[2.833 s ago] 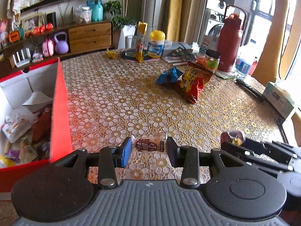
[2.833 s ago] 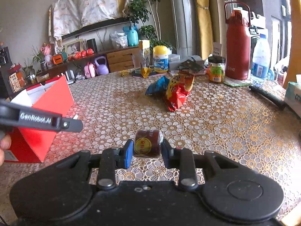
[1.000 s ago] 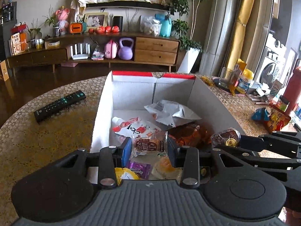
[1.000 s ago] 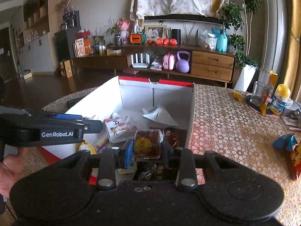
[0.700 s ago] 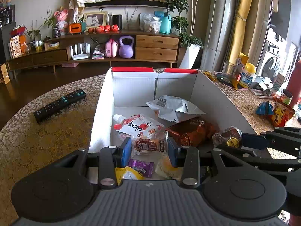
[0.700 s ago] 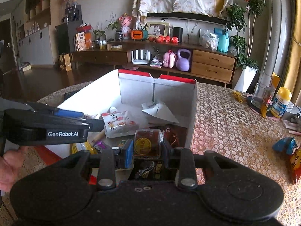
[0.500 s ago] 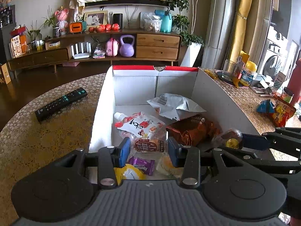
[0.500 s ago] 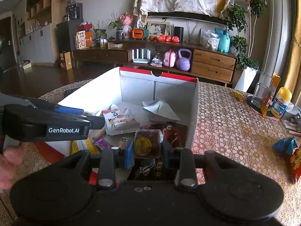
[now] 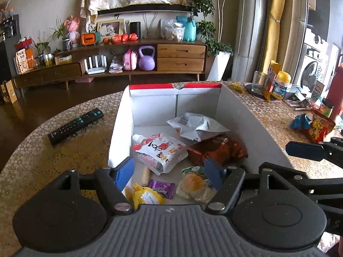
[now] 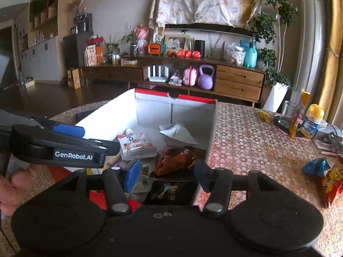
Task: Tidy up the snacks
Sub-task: 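Open both tools to drop the candy and cake into the box, then move both open tools back toward the remaining snack bags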
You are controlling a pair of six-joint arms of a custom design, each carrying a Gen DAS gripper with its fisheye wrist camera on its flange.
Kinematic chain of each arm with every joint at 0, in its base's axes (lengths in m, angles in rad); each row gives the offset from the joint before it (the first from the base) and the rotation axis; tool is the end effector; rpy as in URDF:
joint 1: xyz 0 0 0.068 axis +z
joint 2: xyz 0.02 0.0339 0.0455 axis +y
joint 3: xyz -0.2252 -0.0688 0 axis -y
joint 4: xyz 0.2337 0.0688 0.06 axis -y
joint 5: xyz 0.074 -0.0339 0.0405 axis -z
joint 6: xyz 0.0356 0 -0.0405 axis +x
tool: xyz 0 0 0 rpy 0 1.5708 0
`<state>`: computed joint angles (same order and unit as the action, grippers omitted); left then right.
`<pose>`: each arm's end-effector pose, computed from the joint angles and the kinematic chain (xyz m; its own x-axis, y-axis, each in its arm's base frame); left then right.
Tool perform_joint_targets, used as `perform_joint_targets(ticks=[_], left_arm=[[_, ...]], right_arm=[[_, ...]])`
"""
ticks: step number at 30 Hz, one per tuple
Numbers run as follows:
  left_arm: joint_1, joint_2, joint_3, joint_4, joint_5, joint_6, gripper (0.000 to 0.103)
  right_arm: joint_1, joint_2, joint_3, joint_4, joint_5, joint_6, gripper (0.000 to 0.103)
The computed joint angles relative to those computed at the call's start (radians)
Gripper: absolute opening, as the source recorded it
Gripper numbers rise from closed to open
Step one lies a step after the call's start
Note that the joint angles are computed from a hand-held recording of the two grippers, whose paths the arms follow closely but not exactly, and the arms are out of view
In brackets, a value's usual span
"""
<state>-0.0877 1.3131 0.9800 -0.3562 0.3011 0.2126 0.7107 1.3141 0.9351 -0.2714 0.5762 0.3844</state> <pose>0.2844 -0.0356 0.2429 -0.5535 0.2510 -0.7941 0.4383 0.8986 -0.0215 0.2285 0.1711 0.2377 -0.5073 -0.0218 -0.8615 -0.0304 0.9995 -0.0074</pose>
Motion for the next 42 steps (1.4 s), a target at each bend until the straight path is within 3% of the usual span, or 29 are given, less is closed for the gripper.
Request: perform_joint_targets(ticks=[10,13,18,24,32,42], left_arm=[[-0.101,-0.112,-0.029,-0.037,-0.002,-0.020,0.073],[-0.157,-0.143,-0.051,-0.023,-0.015,-0.040,0.079],[-0.251,-0.158,-0.055,-0.017,-0.037,-0.072,0.080],[-0.381,-0.140,-0.032,-0.001,-0.086,-0.108,0.080],[-0.559,-0.029,0.058,0.015,-0.166,-0.140,0.080],[-0.754,0.181,0.200,0.040,-0.262,-0.151,0.080]], right_arm=[[0.004,-0.229,-0.152,-0.049,0.062,0.083,0.056],[0.019,-0.324,-0.208,-0.085,0.115,0.114,0.057],[0.038,-0.474,-0.294,-0.157,0.223,0.168,0.058],[-0.028,-0.661,-0.403,-0.255,0.244,0.221,0.059],[-0.179,-0.910,-0.537,-0.374,0.204,0.248,0.061],[-0.532,-1.202,-0.664,-0.423,-0.043,0.088,0.061]])
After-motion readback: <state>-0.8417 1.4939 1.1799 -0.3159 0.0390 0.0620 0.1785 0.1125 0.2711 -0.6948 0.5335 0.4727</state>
